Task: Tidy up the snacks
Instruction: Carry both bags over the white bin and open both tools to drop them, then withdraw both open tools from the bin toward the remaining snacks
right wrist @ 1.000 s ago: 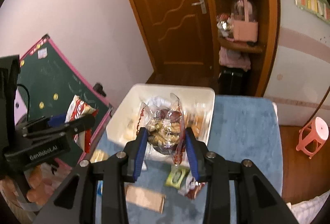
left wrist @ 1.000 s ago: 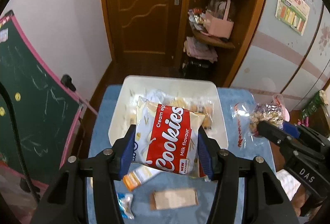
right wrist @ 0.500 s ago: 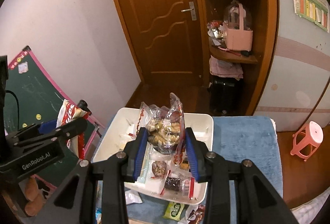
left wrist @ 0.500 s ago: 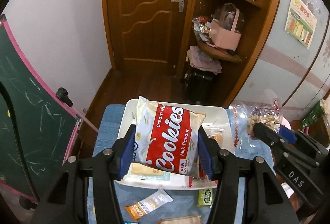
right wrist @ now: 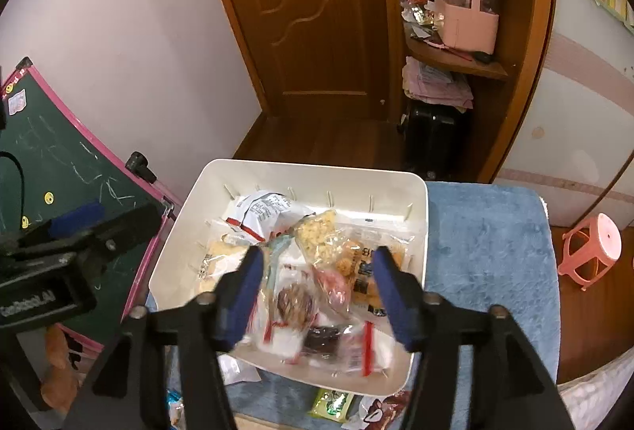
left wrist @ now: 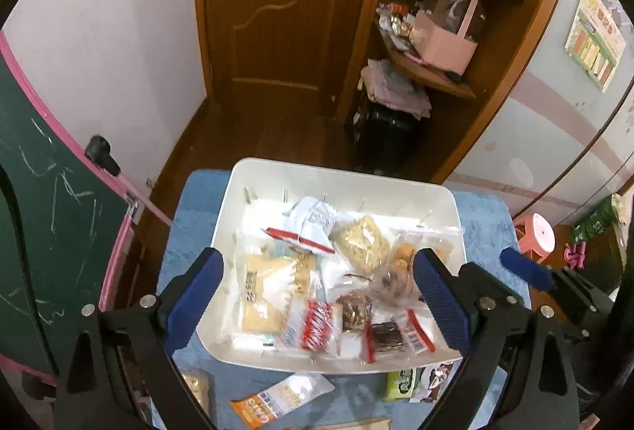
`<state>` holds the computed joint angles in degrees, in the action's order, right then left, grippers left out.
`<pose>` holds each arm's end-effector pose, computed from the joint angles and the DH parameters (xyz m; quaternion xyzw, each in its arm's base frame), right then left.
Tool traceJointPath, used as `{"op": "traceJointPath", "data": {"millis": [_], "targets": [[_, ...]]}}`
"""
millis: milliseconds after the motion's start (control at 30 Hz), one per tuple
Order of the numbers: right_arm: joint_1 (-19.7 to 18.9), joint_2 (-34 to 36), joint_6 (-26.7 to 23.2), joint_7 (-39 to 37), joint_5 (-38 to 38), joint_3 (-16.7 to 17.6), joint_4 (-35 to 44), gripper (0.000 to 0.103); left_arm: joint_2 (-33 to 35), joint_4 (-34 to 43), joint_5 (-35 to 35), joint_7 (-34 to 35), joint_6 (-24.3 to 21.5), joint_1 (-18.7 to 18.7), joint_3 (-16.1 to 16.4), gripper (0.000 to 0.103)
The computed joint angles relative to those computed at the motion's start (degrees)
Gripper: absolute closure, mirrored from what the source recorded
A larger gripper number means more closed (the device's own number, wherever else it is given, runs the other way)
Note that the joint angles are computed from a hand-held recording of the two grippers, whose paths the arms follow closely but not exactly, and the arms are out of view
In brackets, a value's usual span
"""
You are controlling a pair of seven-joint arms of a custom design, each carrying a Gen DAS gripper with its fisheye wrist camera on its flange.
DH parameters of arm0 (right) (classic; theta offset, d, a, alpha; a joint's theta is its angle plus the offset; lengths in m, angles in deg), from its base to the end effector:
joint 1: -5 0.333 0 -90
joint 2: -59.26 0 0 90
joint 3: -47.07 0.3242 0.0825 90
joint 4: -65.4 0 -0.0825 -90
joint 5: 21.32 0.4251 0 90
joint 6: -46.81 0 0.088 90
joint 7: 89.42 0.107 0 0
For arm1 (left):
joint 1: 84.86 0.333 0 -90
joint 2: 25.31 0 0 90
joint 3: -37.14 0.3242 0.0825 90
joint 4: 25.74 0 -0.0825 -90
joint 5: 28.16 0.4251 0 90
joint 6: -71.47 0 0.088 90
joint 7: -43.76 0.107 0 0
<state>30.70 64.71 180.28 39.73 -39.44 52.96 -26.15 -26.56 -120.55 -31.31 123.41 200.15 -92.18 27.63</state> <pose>0.5831 0.3484 0.6454 -0.6676 0.6629 -0.1878 0.2821 0.6103 -0.1875 0.6778 -0.6418 0.7047 -0.2698 0.1367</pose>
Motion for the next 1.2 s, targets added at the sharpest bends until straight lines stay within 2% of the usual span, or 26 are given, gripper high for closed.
{"op": "traceJointPath", "data": {"millis": [100, 167, 433, 800, 1200], "targets": [[0.14, -0.13, -0.41, 0.21, -1.14, -0.03, 0.06, 0.042, -0.40, -0.79, -0.02, 0.57, 0.12, 0.01, 0.00, 0.006], [0.02, -0.23, -0.36, 0.15, -0.64, -0.03, -0.09, 0.042, -1.03, -1.52, 0.15, 0.73, 0.56, -0.09, -0.06, 0.001], [-0.39, -2.65, -0.45, 0.37, 0.46, 0.55, -2.60, 0.042, -4.33, -4.13, -0.40, 1.19, 1.11, -0.94, -0.04, 0.001], [-1.63, -9.49, -0.68, 0.91, -0.54, 2.98, -8.19, 0.042, -14.34, -12.02, 2.69, -2.65, 3.46, -2.99, -0.09, 0.001], [-4.89, -20.58, 0.24, 3.10, -2.38, 7.38, -16.36, 0.042, -24.74, -17.55, 4.72, -6.08, -0.02, -5.53, -0.13, 0.001]]}}
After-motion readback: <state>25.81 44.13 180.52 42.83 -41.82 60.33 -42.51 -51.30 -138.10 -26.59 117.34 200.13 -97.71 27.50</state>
